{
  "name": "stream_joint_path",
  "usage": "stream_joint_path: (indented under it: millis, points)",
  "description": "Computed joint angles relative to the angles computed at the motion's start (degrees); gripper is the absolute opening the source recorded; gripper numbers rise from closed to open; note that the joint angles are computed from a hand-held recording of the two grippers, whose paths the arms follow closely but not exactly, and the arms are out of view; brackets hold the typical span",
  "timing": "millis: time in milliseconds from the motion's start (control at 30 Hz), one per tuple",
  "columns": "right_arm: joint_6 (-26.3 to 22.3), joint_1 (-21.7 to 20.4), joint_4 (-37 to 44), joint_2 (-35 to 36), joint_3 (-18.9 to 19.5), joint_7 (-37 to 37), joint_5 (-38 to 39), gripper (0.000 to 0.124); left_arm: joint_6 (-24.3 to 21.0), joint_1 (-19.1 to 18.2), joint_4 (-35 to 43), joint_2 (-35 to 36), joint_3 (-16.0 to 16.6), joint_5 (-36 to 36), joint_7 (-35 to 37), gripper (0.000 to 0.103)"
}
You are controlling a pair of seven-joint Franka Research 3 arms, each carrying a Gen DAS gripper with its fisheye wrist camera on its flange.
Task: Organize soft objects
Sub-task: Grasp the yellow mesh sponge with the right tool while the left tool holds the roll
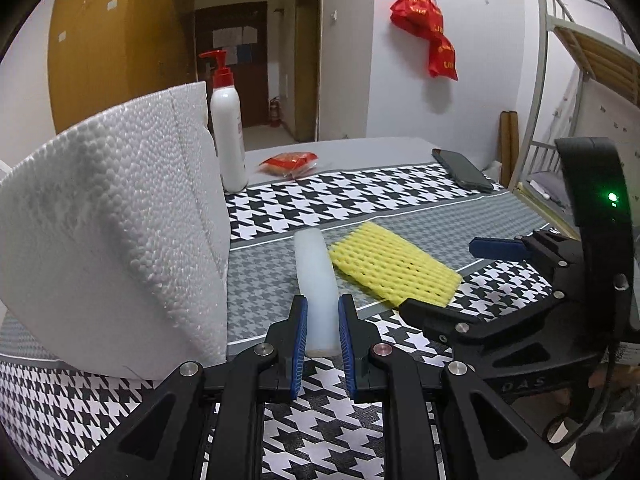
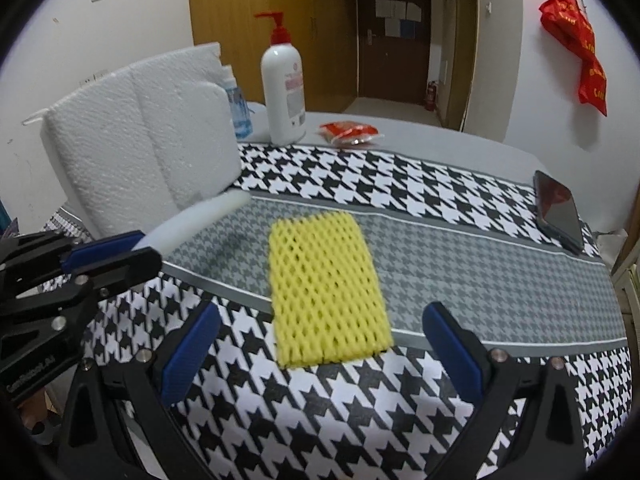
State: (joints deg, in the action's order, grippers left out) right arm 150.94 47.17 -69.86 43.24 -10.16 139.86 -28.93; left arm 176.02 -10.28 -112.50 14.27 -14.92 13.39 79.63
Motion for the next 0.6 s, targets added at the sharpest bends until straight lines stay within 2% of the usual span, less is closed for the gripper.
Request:
stream_joint_path:
  millis: [100,333,500,600]
  points:
    - [-1.5,-1.0,2.0,1.1,1.2,-2.5,1.5,0.097,-0.7,0.0,0.6,0.5,-0.2,0.1,0.2,0.017]
    - [-6.4,-2.3,7.2,4.0,3.0,-7.7,5.4,0.073,-1.1,0.6,1.3,1.2,-1.0,-1.1,1.3,0.017]
    - [-8.5,-2.7,9.1,5.1,3.3,-9.1,7.3,0.07,-1.1,0.8,1.3,1.3,-1.3,-1.8,2.0,0.017]
    - [-9.1,-2.7,9.9,5.6,3.3,-10.0,7.8,0.061,-1.0,0.8,1.1,1.2,-1.2,-1.9,1.9,0.017]
